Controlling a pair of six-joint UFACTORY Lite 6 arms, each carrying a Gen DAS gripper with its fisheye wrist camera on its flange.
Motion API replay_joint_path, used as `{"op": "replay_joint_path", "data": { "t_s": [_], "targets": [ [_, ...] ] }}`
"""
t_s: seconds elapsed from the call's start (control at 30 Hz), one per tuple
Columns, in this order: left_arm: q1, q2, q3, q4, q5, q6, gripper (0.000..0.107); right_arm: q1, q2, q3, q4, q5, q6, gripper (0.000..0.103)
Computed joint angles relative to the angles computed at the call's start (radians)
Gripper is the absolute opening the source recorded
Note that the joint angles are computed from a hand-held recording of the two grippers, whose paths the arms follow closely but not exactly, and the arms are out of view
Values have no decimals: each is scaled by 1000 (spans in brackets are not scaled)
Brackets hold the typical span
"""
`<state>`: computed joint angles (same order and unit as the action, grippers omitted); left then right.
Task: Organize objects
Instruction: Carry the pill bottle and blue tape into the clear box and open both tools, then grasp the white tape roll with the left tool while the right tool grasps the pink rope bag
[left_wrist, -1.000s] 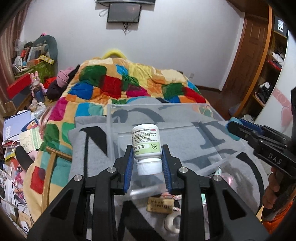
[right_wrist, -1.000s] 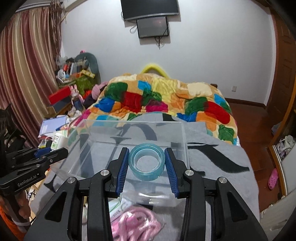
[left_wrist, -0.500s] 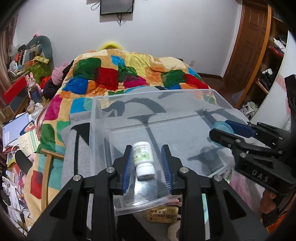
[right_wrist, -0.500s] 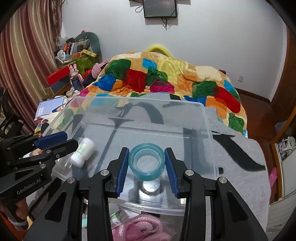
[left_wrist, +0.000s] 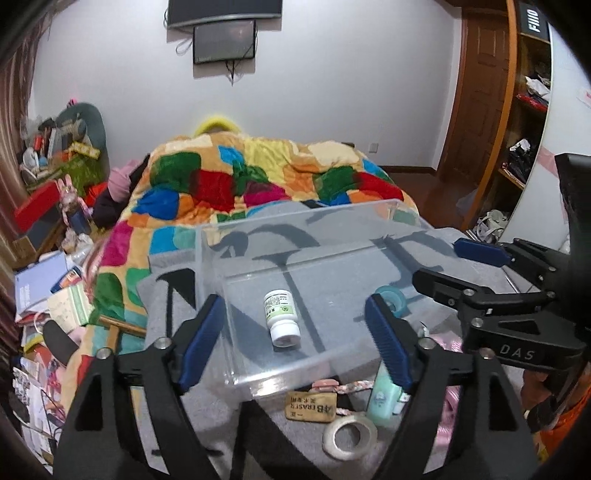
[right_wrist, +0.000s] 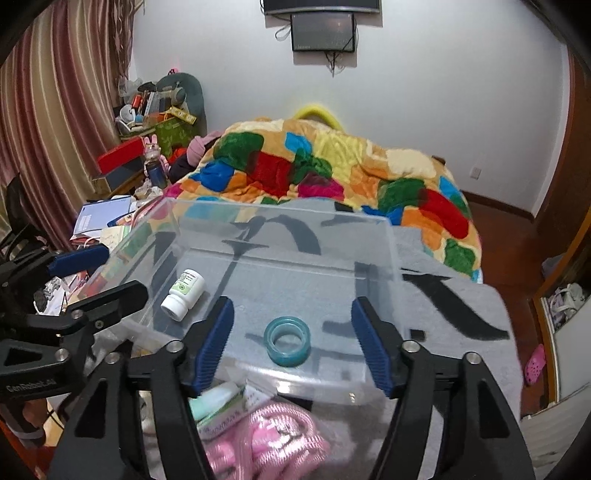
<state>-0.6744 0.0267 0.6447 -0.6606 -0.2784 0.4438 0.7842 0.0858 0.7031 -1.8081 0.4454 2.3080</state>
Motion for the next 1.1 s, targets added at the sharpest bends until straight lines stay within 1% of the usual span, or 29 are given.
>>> {"op": "replay_joint_path", "data": {
  "t_s": [0.13,0.23,0.37,0.43,0.5,0.53,0.6,0.63,0.67,0.83,0.87,0.9,0.97,1.0,1.03,1.07,1.1],
  "targets": [
    [-39,-93,-90,-17,-32,7,91,77,-91,-86,61,81,-1,82],
    [-71,-132,-145,-44,-46,25,91,142,-117,-143,96,124,36,83],
    [-120,-156,-224,-48,-77,0,91,226,-71,-190,107,157,155,83],
    [-151,-153,-257,-40,-96,-35,91,239,-51,-223,47,136,276,83],
    [-164,-127,-271,-1,-105,-87,91,231,-16,-236,-36,90,367,83],
    [-169,-103,-274,23,-111,-117,91,231,13,-230,-45,75,364,83],
    [-175,-50,-270,75,-124,-181,91,247,30,-248,-62,92,381,84],
    [-177,-26,-265,100,-127,-214,91,256,16,-270,-59,107,387,87],
    [-175,-2,-259,139,-130,-258,91,251,10,-280,-60,102,381,88],
    [-166,79,-235,233,-153,-369,91,114,-104,-411,-319,8,538,89],
    [-163,86,-233,246,-157,-384,91,86,-125,-429,-347,-9,546,89],
    [-160,90,-234,254,-162,-398,91,65,-144,-443,-348,-23,533,89],
    [-155,92,-235,265,-171,-414,90,43,-195,-465,-271,-39,445,89],
    [-153,90,-241,276,-183,-429,86,26,-232,-482,-261,-48,434,89],
    [-152,91,-242,277,-190,-435,80,17,-273,-493,-244,-64,420,89],
    [-150,95,-238,282,-188,-439,77,6,-298,-501,-265,-78,444,92],
    [-147,100,-232,295,-184,-451,73,-5,-309,-498,-305,-87,491,92]
  ]
}}
